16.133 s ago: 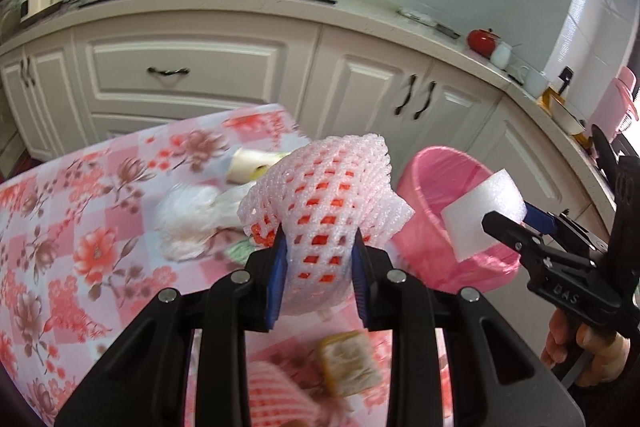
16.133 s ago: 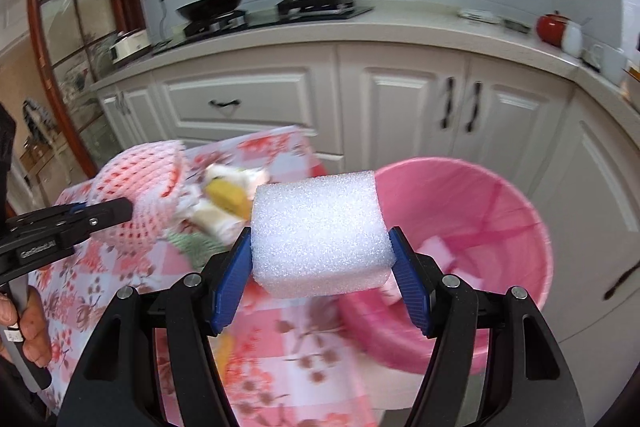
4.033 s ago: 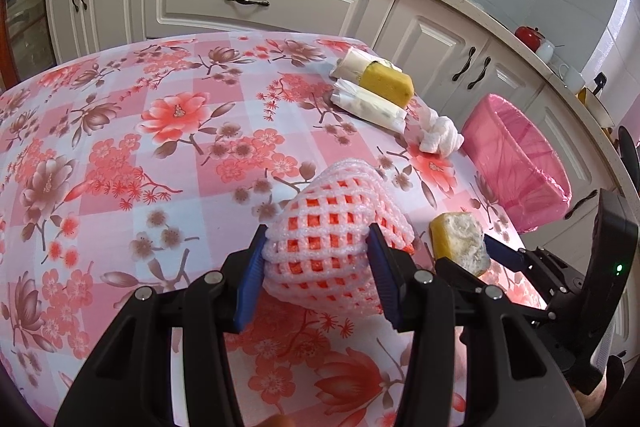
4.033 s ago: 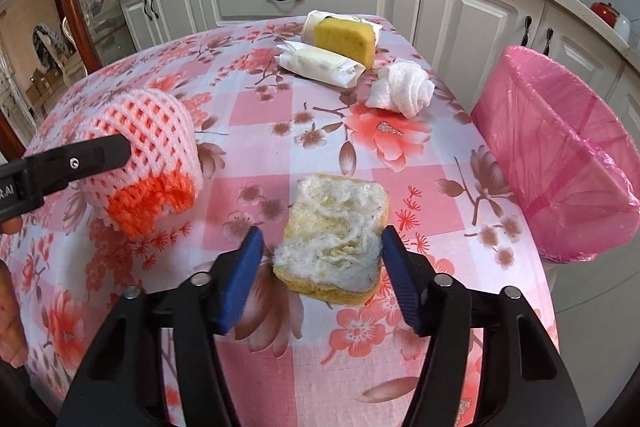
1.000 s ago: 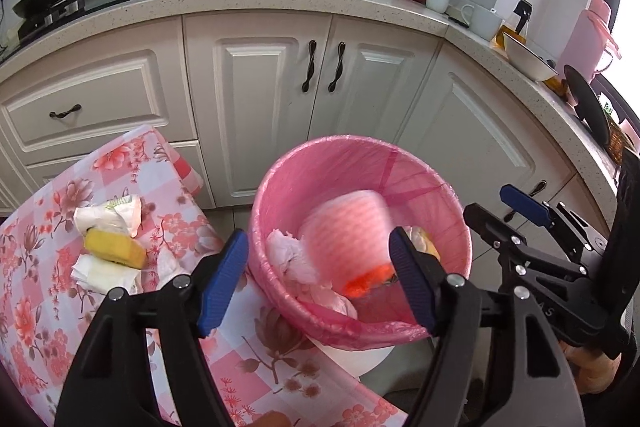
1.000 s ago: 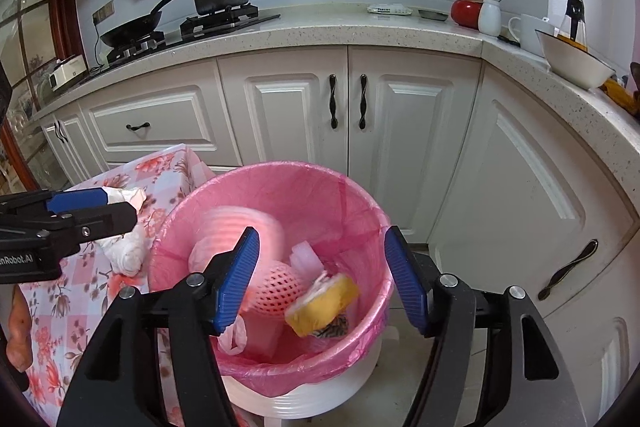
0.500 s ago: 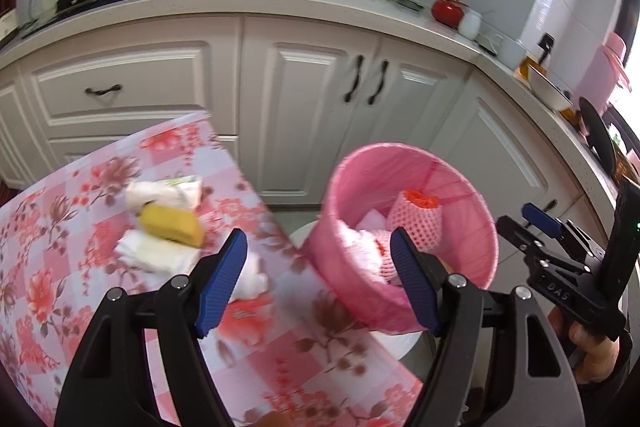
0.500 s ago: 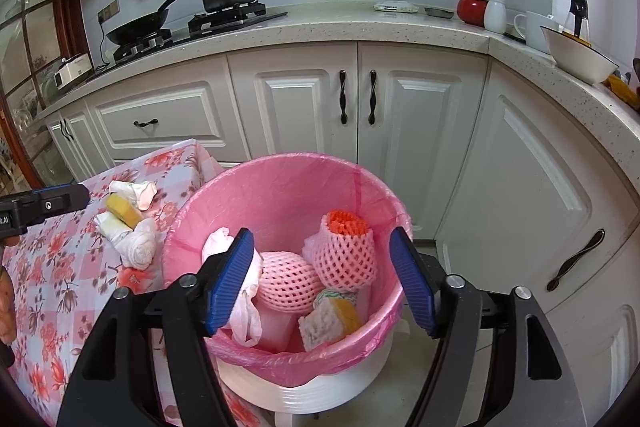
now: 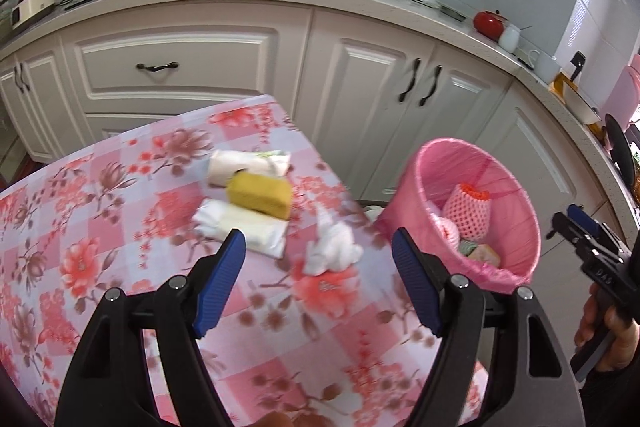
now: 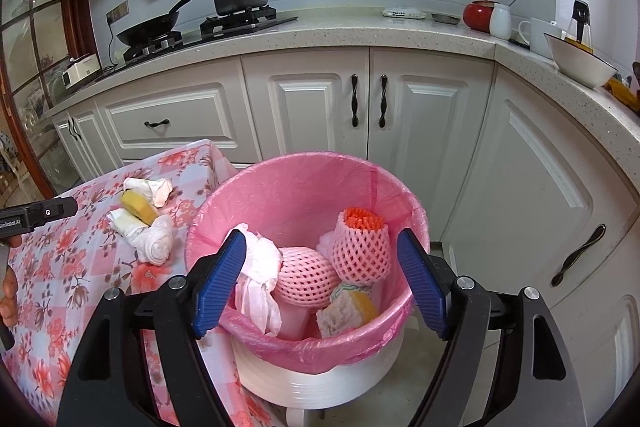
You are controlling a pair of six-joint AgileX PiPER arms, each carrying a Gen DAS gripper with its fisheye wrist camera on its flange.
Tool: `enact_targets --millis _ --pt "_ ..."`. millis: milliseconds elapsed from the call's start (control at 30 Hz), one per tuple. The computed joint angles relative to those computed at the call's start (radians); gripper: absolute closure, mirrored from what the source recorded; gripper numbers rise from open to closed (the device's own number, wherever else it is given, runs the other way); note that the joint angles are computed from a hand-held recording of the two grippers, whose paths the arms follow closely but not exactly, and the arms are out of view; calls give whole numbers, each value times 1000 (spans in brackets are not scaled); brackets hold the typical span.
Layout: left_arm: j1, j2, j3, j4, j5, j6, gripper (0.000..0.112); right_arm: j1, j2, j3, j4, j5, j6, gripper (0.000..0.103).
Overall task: Collect trash
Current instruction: 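Move both tools back over the table toward the yellow sponge and tissue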
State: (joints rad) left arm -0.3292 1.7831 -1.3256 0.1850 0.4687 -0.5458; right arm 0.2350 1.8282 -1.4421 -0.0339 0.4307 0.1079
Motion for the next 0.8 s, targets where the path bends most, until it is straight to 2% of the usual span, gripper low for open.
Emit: enact_targets --millis 367,800 --pt "85 -63 121 -30 -44 42 39 76 9 -26 -12 19 21 29" --pt "141 -68 175 -95 -76 139 39 160 56 -98 -45 58 74 29"
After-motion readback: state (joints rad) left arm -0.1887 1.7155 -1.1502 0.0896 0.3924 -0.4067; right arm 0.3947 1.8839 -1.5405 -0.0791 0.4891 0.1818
